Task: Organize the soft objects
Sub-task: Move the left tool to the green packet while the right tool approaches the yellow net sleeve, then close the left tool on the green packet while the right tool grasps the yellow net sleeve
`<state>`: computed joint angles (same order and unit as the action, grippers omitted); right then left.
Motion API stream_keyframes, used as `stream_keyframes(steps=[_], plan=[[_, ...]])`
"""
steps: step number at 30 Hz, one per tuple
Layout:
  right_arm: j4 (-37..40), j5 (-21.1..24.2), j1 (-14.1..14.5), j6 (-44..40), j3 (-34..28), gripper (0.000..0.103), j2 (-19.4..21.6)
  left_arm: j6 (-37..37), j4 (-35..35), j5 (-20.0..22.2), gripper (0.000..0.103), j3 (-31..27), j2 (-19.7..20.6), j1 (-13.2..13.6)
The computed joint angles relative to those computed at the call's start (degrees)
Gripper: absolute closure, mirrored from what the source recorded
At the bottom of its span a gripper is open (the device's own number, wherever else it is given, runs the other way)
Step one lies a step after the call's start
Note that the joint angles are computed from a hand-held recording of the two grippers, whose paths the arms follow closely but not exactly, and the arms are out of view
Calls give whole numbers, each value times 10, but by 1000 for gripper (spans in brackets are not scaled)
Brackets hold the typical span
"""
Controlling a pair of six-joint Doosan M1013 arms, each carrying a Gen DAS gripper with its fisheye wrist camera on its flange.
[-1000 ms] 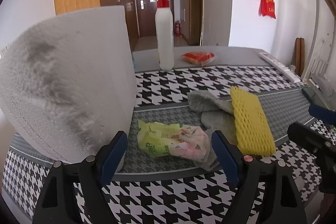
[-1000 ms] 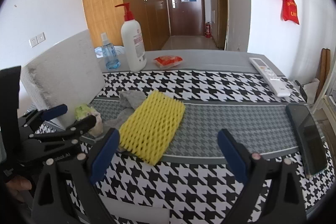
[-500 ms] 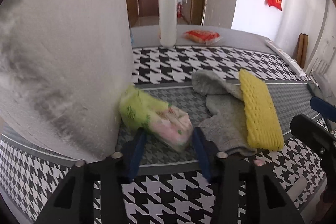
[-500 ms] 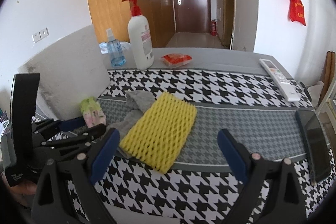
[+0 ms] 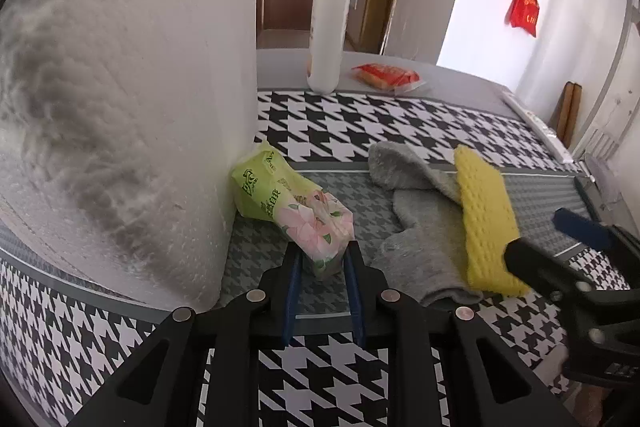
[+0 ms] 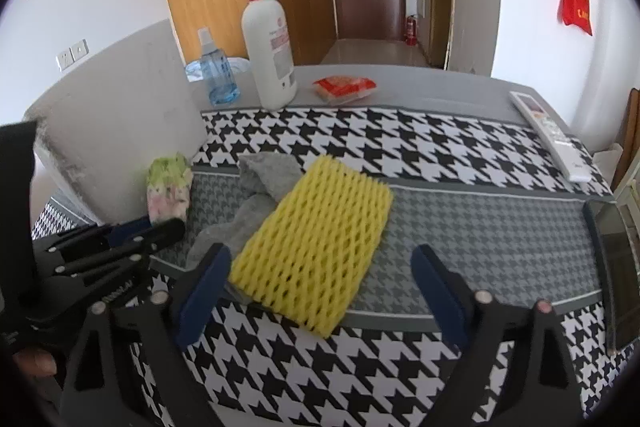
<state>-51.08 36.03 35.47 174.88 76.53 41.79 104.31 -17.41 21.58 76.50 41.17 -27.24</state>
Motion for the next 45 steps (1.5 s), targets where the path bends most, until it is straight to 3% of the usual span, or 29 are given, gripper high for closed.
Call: stream_keyframes(steps=[13,24,26,30,32,45], plan=[[78,-15,-7,-56,-12,40,7,98,-86,-4,80,16,-11,5],[93,20,-6,-63,-24,62,16,167,-149,-3,80,26,-19,9],[87,29,-5,-56,-26,73,18,185,-163,-5,80,30,-21,10],[77,49,-2,-50,-31,84,20,213,-185,-10,80,37,-26,11],[73,54,-1,-46,-31,95,20,237,-207,-13,80,42,-29,12],[21,33,7,33,-4,100,0,343,-298,-37,80,69,-48,16]])
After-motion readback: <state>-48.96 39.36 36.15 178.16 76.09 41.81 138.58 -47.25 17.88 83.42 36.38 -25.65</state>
